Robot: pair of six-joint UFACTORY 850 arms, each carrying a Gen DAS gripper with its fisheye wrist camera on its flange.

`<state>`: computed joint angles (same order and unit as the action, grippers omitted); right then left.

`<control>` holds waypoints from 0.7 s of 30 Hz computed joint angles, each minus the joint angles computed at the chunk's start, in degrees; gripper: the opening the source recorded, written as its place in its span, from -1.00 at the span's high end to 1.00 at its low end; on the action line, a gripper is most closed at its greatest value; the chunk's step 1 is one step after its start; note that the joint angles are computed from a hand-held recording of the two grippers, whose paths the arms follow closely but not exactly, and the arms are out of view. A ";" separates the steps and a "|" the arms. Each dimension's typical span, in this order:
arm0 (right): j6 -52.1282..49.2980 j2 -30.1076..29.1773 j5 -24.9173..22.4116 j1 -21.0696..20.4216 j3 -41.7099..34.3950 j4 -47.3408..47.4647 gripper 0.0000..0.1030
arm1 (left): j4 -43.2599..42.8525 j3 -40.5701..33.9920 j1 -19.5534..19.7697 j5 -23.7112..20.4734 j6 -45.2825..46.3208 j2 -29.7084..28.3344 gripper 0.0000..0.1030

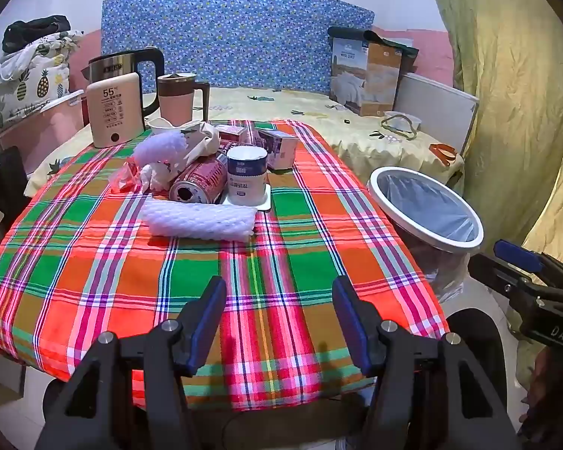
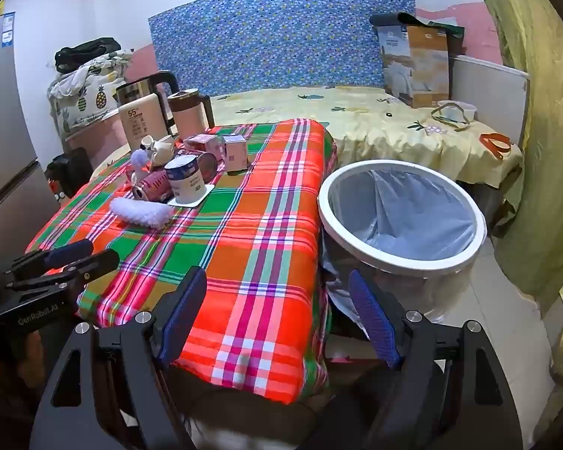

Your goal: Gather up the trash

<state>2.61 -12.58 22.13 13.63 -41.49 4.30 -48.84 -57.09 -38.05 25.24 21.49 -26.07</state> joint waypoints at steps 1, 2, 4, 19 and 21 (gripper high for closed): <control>-0.02 -0.01 -0.09 -0.03 -0.03 0.06 -0.53 | 0.50 0.00 0.08 -0.32 -0.48 0.03 -0.18; -0.17 0.01 -0.10 -0.05 -0.03 0.24 -0.53 | 0.47 -0.01 0.07 -0.28 -0.42 0.02 -0.18; -0.06 0.11 -0.04 -0.16 -0.02 0.11 -0.54 | 0.37 -0.04 0.00 -0.07 -0.31 0.00 -0.18; -0.96 0.11 -0.01 0.38 -0.05 1.01 -0.53 | 0.84 0.67 -0.38 1.19 -0.87 0.88 -0.18; -1.51 0.17 -0.19 0.53 -0.07 1.68 -0.53 | 0.84 0.60 -0.35 0.97 -0.87 0.90 -0.18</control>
<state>1.10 -12.41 21.94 14.16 -41.56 5.97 -48.00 -56.49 -38.40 26.22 20.62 -25.17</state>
